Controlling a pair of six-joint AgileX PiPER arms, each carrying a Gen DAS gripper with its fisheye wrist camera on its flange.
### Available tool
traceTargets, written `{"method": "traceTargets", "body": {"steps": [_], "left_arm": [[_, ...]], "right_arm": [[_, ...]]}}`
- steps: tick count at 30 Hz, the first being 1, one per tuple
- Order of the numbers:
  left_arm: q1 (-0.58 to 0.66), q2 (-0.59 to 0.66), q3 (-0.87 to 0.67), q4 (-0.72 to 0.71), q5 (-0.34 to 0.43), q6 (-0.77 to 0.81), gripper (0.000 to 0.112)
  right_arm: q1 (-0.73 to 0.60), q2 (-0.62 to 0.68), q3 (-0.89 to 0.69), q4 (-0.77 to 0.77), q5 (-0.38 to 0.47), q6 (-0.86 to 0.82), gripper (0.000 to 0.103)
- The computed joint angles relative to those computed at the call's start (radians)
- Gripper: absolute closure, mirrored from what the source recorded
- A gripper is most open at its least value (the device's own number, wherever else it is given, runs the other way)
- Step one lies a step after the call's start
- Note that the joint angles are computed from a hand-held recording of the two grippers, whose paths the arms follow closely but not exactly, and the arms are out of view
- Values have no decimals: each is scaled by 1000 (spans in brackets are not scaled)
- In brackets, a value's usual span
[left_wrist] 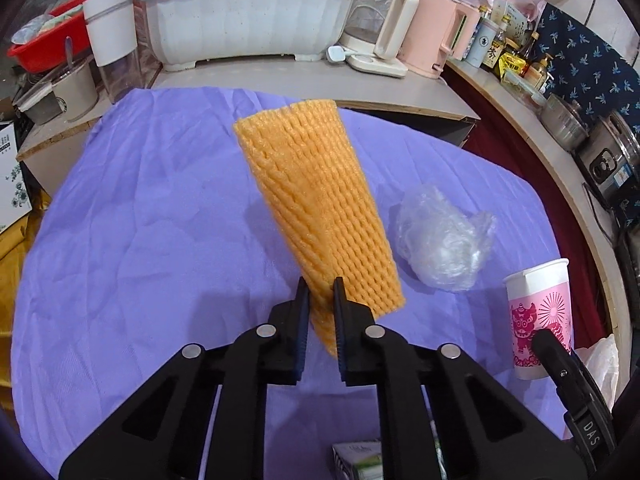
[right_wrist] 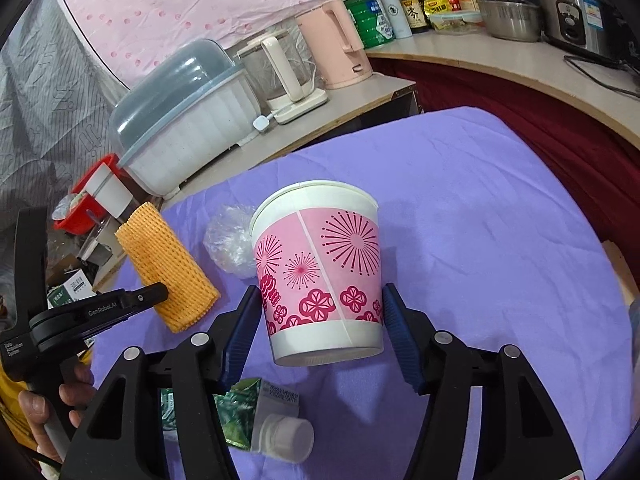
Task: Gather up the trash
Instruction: 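Grasp the orange foam sleeve with the left tool while the right tool grasps the pink paper cup, then carry the foam sleeve with the left tool while the right tool carries the pink cup over the bin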
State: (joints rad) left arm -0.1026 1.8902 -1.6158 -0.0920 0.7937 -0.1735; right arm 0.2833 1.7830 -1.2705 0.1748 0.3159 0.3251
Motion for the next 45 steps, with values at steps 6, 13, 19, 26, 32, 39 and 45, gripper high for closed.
{"method": "traceTargets", "body": {"steps": [6,13,19,26,32,39,45], "left_arm": [[-29,-102,44,35,2,-33,101],[-96,-223,79,72,31,-84,101],[-215,-318,108,146,59,-173,101],[-423,-378,112,263,105,-314,101],[-624,-371,76,370,152,-437,101],[-843,-293,-11,451,200,-531,101],[-981,-175,-133,473,243,-547,101]], "right_arm": [[-5,-104,61,-49,5,48,44],[-24,-265,146,-100,27,97,44],[-72,-419,226,-95,61,87,44],[-198,-615,319,16,134,-45,44],[-436,-756,388,265,239,-334,44],[-893,-833,447,617,473,-787,44],[-1255,-806,481,769,672,-1058,44]]}}
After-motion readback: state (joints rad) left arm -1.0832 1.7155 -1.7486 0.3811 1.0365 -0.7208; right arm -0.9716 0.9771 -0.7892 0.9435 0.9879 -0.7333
